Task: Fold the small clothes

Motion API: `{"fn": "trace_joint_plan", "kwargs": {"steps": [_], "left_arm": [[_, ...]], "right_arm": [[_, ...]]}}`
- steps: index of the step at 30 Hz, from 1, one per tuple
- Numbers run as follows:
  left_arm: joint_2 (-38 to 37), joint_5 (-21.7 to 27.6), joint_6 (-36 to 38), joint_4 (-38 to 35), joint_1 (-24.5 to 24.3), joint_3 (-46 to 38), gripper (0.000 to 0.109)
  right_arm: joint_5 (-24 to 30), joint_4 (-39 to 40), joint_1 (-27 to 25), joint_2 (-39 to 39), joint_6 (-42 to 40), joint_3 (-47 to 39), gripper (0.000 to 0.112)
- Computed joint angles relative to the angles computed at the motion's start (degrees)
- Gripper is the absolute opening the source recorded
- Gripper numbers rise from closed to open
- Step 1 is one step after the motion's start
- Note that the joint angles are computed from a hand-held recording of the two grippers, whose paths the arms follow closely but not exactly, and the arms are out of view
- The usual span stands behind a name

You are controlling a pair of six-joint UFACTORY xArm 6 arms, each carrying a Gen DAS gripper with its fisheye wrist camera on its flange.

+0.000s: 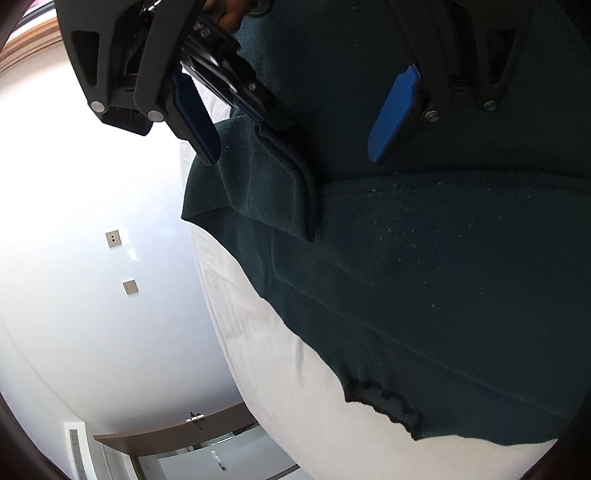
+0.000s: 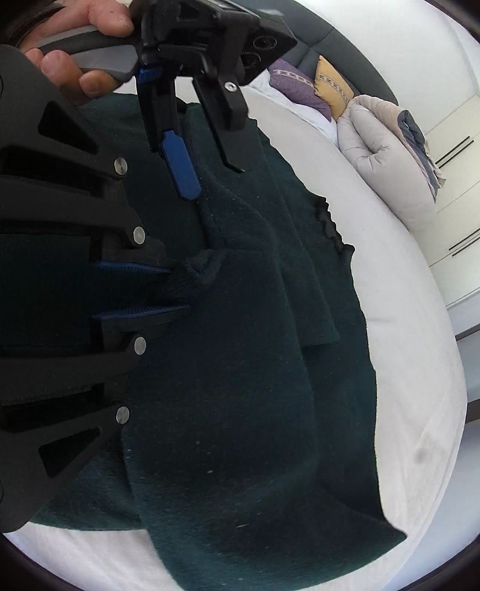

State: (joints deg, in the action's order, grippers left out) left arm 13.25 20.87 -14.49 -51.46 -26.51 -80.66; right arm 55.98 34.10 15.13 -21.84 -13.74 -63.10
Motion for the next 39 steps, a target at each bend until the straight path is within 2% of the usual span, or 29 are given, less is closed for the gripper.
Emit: {"fn": "trace_joint_plan", "kwargs": {"steps": [1,3,6,7,8,9,10,11,13,17,20,23,28,32,35,39], "left_arm": [[0.76,0.79,-0.98,0.84,0.0,-1.01,0.084],[2.5,2.3,-2.25,1.88,-0.32,-3.43,0.084],[5.14,4.81,-5.56,6.87,-0.8,-7.3,0.083],[6.48,6.26,-7.39,9.67,-0.87,-9.32,0.075],[7.2,7.51,-7.96,10.61,-0.96,-10.28,0.057],[8.43,9.2,-8.25,10.79,-0.77,-11.94,0.046],[10.03,11.07,-9.43,11.68,-0.62,-14.09,0.024],[11.25,12.34,-11.17,13.43,-0.55,-15.75,0.006],[12.2,13.02,-13.33,16.21,-0.65,-17.2,0.008],[9.62,10.03,-14.69,22.18,-0.9,-15.95,0.007],[4.58,8.19,-16.34,28.37,0.51,-11.84,0.007],[-0.34,6.84,-18.97,33.6,3.02,-7.11,0.007],[-7.07,4.17,-21.26,35.61,7.53,2.44,0.007],[-9.89,2.11,-20.56,34.02,10.04,8.05,0.007],[-9.97,2.34,-21.88,36.06,10.52,9.32,0.007],[-10.33,0.57,-20.71,35.18,11.17,11.65,0.007]], "right_arm": [[0.25,1.25,-0.52,0.02,-0.87,0.05,0.031],[3.17,4.38,-3.8,-5.29,-3.24,3.43,0.068],[2.58,6.43,-5.28,-12.08,-2.64,9.57,0.071],[5.19,8.67,-7.81,-13.92,-4.23,10.7,0.071],[8.31,10.34,-12.74,-14.04,-6.09,10.25,0.071],[10.28,12.6,-15.5,-14.84,-6.45,11.22,0.071],[12.13,15.56,-18.31,-15.53,-7.52,12.15,0.071],[12.73,17.47,-19.71,-15.8,-8.43,12.83,0.071],[12.72,19.13,-20.08,-15.38,-9.85,13.46,0.071],[15.79,21.58,-23.54,-15.73,-12.73,13.98,0.071],[17.72,22.03,-26.16,-16.52,-12.75,13.85,0.071],[18.67,23.9,-26.59,-14.65,-11.45,12.45,0.071],[22.5,32.49,-30.42,-9.73,-6.82,10.24,0.071],[19.82,37.33,-29.39,-5.62,-3.32,8.05,0.071],[16.9,39.71,-28.12,-2.7,-0.22,7.19,0.071],[14.57,44.56,-26.1,1.14,2.06,5.2,0.071]]}}
